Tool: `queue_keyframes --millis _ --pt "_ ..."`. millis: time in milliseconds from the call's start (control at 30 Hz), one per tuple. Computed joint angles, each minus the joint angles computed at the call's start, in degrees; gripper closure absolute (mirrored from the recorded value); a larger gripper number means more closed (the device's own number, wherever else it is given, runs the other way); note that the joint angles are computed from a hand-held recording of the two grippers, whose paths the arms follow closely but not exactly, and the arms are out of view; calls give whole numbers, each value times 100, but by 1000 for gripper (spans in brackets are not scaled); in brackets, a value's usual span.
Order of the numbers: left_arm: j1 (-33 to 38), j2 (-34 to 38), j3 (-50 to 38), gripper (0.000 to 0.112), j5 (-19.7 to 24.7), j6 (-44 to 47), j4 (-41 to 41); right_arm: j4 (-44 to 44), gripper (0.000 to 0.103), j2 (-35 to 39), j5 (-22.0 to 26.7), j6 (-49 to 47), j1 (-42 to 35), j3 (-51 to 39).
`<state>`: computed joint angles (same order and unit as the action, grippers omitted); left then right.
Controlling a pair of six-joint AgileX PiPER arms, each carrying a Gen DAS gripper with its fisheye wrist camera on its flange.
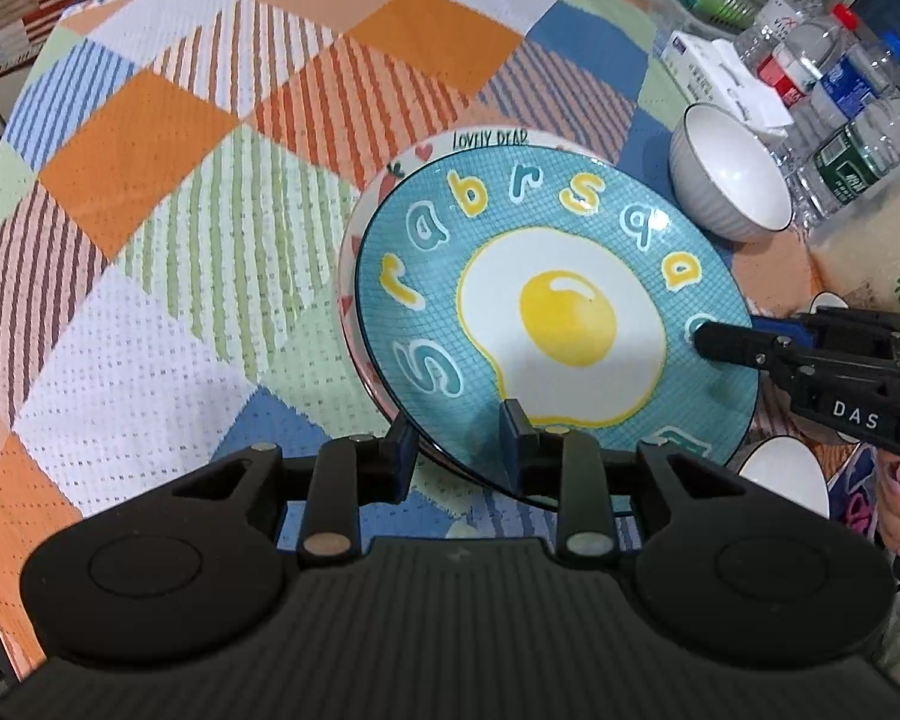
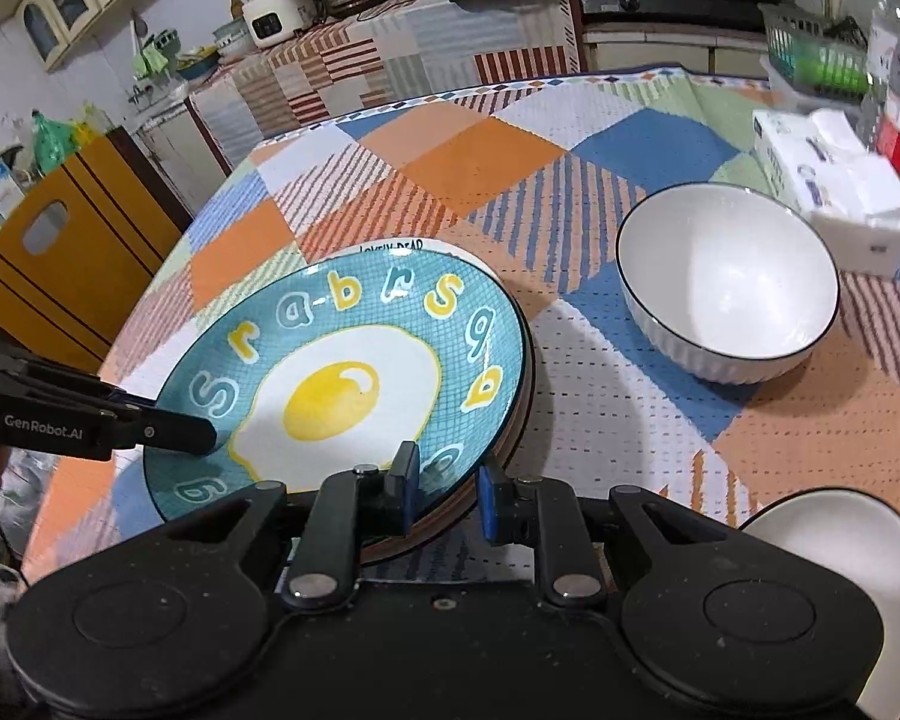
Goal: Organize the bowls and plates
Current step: 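Lower the blue egg plate onto the stack and open both tools, then move both open tools toward the white bowls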
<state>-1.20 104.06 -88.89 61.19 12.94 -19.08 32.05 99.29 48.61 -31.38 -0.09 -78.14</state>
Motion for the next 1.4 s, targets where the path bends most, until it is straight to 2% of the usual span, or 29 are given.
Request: queue_keyframes --millis 267,500,633,767,933,1067,1233,1300,1400 --pt "-74 77 -23 82 79 -201 186 -1054 79 -134 -284 601 460 -38" --pt "-190 -87 238 82 -128 -455 302 -2277 77 -170 -573 1599 947 2" --pt "-281 -118 241 82 -203 -643 486 -2338 77 -156 -660 1773 959 39" --pt "-367 -284 374 85 -364 -908 705 -2590 77 -265 -1121 1962 999 359" --pt "-463 -565 508 86 -357 -1053 843 -1865 77 -651 -1281 1325 700 653" --pt "-642 -914 573 88 -262 -1191 959 -1076 77 -1168 -1026 458 296 890" --pt "-957 -1419 514 88 -11 -1310 920 -137 75 -1731 -151 -720 -456 936" --pt "-1098 -1571 450 88 112 -1373 898 80 68 -1969 162 -1094 -722 989" --pt "-1382 -1790 449 88 201 -1547 1014 205 64 -2319 528 -1601 -1009 1134"
